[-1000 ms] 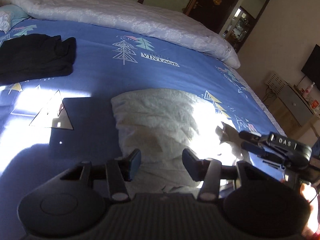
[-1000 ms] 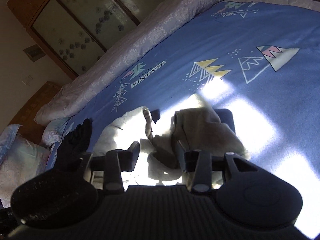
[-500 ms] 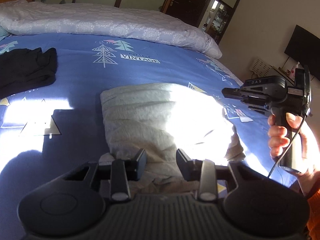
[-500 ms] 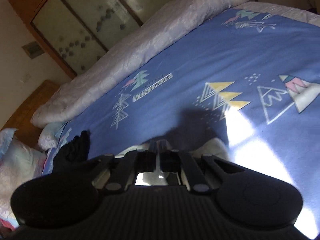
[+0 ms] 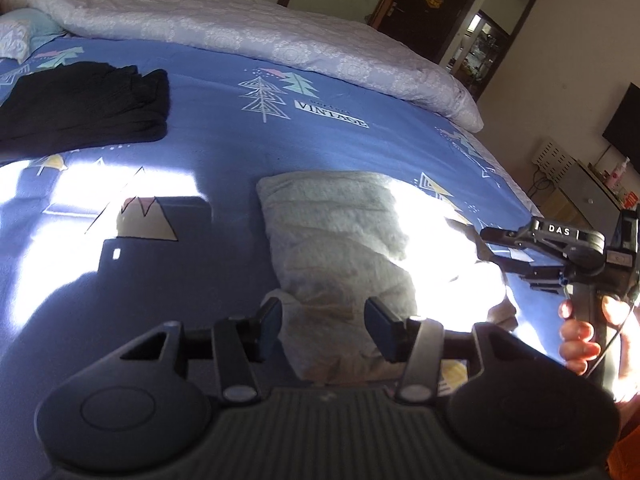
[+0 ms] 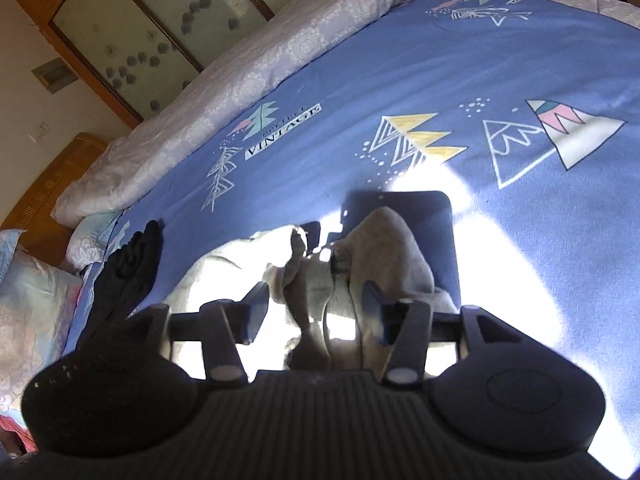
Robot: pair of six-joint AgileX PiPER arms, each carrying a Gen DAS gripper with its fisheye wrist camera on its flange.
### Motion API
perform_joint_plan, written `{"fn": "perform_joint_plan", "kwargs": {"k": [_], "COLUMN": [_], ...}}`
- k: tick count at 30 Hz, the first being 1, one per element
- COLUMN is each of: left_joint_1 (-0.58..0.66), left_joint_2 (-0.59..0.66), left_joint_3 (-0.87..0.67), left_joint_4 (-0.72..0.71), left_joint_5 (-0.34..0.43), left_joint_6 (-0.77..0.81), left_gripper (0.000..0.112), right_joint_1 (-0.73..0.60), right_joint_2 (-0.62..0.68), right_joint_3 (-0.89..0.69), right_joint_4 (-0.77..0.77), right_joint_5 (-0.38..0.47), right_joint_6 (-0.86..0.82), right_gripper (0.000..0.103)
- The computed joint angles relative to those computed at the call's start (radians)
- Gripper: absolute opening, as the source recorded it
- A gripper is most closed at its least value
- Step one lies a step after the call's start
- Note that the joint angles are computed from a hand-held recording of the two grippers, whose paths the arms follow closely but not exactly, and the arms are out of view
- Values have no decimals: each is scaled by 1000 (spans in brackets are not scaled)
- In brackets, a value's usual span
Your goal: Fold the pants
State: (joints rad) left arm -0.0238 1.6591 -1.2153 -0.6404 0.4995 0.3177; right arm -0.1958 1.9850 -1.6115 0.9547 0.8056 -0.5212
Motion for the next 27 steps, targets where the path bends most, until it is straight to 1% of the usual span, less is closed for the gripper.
{"fn": "perform_joint_plan", "kwargs": {"k": [3, 5, 6, 7, 8, 9, 10, 11, 13, 15, 16, 18, 19, 20, 21, 22, 23, 24, 25, 26, 27], "left_joint_1": [-1, -19, -30, -42, -52, -56, -55, -52, -51, -63, -74, -101, -120, -141, -161, -176, -186, -188, -180, -169, -155], "left_joint_2": [27, 52, 64, 70, 74, 70, 60, 46, 14, -12, -19, -15, -1, 20, 47, 76, 116, 132, 126, 105, 72], "left_joint_3": [-21, -38, -44, -49, -54, -56, -52, -47, -38, -33, -34, -48, -64, -84, -110, -139, -177, -188, -170, -142, -105], "left_joint_4": [-2, 29, 57, 90, 120, 126, 106, 74, 25, -19, -25, -12, 32, 106, 190, 262, 318, 333, 309, 274, 240], "left_joint_5": [17, 14, 5, -4, -11, -12, -13, -13, -10, -7, -6, 11, 22, 38, 66, 106, 167, 198, 201, 189, 166], "left_joint_6": [-3, -34, -55, -80, -101, -103, -80, -44, 22, 91, 113, 133, 103, 46, -23, -88, -143, -166, -149, -117, -80], "left_gripper": [48, 47, 44, 41, 33, 27, 25, 21, 19, 15, 14, 14, 14, 16, 16, 16, 16, 16, 16, 16, 16], "right_joint_1": [22, 46, 60, 75, 83, 85, 77, 64, 27, -15, -40, -75, -82, -84, -86, -86, -79, -68, -63, -64, -72], "right_joint_2": [57, 67, 67, 60, 55, 42, 22, 3, -34, -67, -81, -92, -98, -99, -88, -69, -40, -27, -26, -38, -55], "right_joint_3": [-54, -59, -62, -62, -65, -56, -38, -25, -5, 17, 28, 40, 57, 73, 77, 74, 52, 51, 67, 94, 127], "right_joint_4": [-17, -32, -57, -81, -99, -97, -69, -39, 28, 93, 124, 133, 115, 76, 28, -22, -92, -143, -154, -126, -57], "right_joint_5": [41, 40, 34, 28, 24, 11, -9, -23, -44, -65, -73, -81, -107, -138, -149, -140, -114, -107, -115, -126, -133], "right_joint_6": [83, 103, 112, 112, 114, 113, 90, 68, 35, -4, -33, -51, -49, -36, -1, 42, 96, 131, 132, 102, 40], "right_gripper": [64, 63, 50, 22, 20, 13, 10, 9, 7, 6, 6, 4, 2, 2, 2, 3, 3, 6, 6, 7, 7]}}
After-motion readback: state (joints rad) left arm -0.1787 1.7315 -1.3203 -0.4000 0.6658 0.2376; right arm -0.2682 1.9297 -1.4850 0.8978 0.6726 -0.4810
